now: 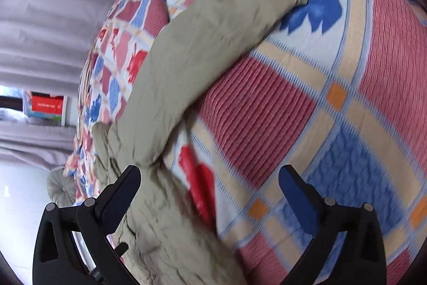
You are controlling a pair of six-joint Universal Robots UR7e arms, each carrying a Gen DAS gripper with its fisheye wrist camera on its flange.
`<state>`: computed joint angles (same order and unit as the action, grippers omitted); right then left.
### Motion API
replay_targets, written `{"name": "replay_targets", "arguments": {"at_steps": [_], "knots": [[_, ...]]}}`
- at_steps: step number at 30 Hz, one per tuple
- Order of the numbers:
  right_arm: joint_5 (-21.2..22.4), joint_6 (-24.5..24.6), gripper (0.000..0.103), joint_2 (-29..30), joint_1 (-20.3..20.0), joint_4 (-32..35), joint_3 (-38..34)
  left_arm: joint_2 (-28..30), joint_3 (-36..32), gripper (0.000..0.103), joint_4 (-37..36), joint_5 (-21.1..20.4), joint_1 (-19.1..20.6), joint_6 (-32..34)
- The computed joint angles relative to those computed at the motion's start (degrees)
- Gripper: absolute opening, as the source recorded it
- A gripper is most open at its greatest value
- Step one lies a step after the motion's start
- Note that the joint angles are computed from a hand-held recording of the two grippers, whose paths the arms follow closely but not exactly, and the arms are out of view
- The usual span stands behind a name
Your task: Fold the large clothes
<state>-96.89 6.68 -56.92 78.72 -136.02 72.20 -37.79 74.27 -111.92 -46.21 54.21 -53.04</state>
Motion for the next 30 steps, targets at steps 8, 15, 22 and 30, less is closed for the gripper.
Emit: {"name": "replay_targets", "arguments": {"at_steps": [8,15,22,30], "knots": [[10.2,8.3,0.103,6.6,-4.6,2.2,-13.0,4.7,-6.2,0.102,0.2,-0.6,-0.4,1.2],[17.2,15.9,0.103,14.1,-6.4,0.0,-24.1,6.1,-7.8,0.102,-0.4,0.5,-0.6,1.1],[24.5,26.8,0.032,20.9,-7.6,5.7,-35.7,4.5,-5.6,0.102,-1.9,0.3,-0.3,-0.7],[31.5,15.9,0.009,24.5,-4.0,10.6,-43.6,-0.7,0.2,0.102,-3.2,4.7,-0.2,-0.9]]}}
